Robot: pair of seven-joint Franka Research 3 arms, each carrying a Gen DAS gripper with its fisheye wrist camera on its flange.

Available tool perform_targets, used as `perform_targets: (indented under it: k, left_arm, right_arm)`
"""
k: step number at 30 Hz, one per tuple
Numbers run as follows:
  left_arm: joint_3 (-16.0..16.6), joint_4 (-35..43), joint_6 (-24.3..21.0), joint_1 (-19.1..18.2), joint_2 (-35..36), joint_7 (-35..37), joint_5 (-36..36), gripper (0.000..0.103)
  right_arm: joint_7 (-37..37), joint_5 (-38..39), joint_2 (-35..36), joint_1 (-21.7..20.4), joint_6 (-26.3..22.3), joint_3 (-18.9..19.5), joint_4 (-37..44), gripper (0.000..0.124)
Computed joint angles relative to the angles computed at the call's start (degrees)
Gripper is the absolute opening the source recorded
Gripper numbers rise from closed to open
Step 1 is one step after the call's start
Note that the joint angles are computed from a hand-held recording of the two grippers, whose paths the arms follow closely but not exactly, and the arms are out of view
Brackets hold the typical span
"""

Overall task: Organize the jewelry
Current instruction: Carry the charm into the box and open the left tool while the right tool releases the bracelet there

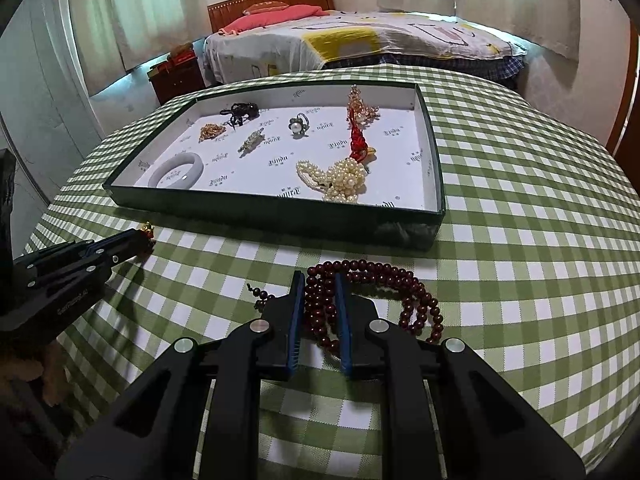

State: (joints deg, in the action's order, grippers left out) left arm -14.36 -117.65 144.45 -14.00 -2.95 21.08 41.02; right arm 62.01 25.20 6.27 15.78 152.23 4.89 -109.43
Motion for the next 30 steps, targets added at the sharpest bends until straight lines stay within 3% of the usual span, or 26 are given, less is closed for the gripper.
perform_targets:
  k: [17,30]
  left_arm:
    - [-1.07,2.25,2.82,1.67,-3.36,-3.97,6.5,0.01]
    - [1.78,14.98,6.24,1.12,6.89,-5.17,14.68,0.01]
  right_arm:
    - [-6.63,8.61,-3.34,0.84,1.15,0.7,1.62,0.015]
    - [-7.3,7.6,6.53,1.86,4.48,2.21,15.48,0.015]
